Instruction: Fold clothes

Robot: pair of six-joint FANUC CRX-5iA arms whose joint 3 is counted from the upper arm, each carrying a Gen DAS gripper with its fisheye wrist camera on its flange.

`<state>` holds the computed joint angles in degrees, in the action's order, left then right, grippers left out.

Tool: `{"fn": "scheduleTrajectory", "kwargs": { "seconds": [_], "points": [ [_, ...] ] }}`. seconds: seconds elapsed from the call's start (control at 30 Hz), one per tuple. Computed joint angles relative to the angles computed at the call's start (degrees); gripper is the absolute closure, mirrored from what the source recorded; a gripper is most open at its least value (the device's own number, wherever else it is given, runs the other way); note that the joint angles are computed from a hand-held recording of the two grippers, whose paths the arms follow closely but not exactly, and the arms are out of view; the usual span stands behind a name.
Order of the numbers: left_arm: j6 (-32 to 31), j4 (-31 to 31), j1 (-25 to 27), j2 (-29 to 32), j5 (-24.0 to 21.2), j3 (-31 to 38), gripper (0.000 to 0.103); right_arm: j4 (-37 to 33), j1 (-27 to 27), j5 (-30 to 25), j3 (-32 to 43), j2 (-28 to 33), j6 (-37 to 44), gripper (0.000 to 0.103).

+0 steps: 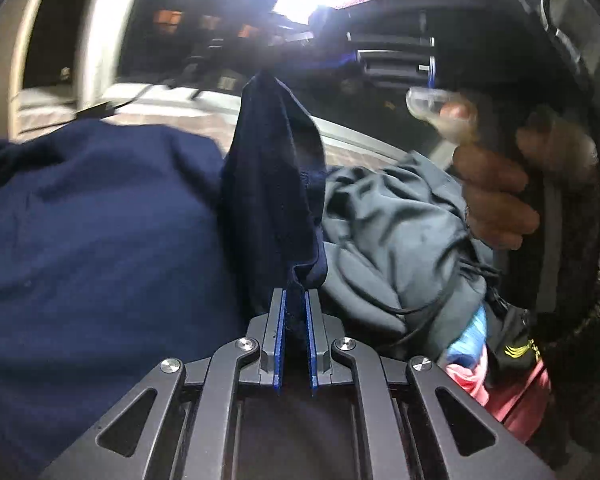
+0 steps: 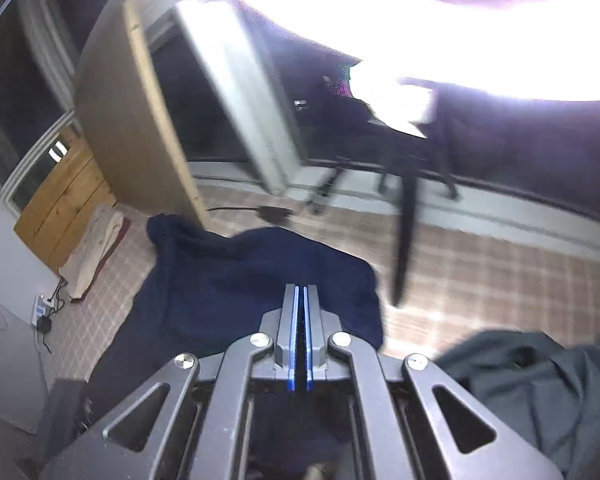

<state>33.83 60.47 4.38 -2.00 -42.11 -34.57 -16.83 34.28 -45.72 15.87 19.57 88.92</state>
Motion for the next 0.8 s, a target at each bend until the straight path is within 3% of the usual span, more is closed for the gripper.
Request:
{"fn": "scheduleTrajectory", "kwargs": {
  "seconds": [0.07, 0.1, 0.17, 0.23, 0.33, 0.43, 0.5, 0.63, 0.8],
  "points": [
    [2.24, -0.34, 1.63, -0.72, 0.62, -1.04, 0.095, -5.27, -0.13, -4.0, 5.87, 3.51, 3.41, 0.1],
    [4.43, -1.27, 2.66, -1.17, 1.05, -1.51, 0.095, -9.46, -0.77, -9.55, 11.51, 6.83, 6.26, 0.099],
    [8.95, -3.34, 4.78, -1.95, 1.76, -2.27, 0.093, -10.09, -0.12, -15.69, 18.49, 11.11, 4.47, 0.091],
    [13.6, -5.67, 6.95, -2.57, 2.31, -2.79, 0.091, -7.44, 1.11, -14.01, 17.54, 9.97, 2.22, 0.082],
    [12.62, -7.76, 8.52, -3.65, 1.68, -1.86, 0.09, -4.29, 1.61, -6.05, 6.13, 2.16, 2.66, 0.081],
    [11.55, -9.38, 9.44, -3.75, 1.86, -0.01, 0.069, 4.71, 2.79, 1.19, -6.68, -4.69, -4.62, 0.081],
    [11.2, -11.65, 8.6, -0.98, 3.39, 3.77, 0.063, 9.25, 2.57, 2.45, -11.36, -5.78, -10.37, 0.081],
    [13.95, -21.44, 6.4, 8.4, 4.58, 15.44, 0.061, 8.46, -0.68, 1.33, -9.84, -1.52, -14.66, 0.081],
    [14.72, -20.77, 6.28, 18.5, -2.63, 23.75, 0.061, 2.85, -3.23, 0.03, -2.73, 5.19, -14.35, 0.081]
  ]
}}
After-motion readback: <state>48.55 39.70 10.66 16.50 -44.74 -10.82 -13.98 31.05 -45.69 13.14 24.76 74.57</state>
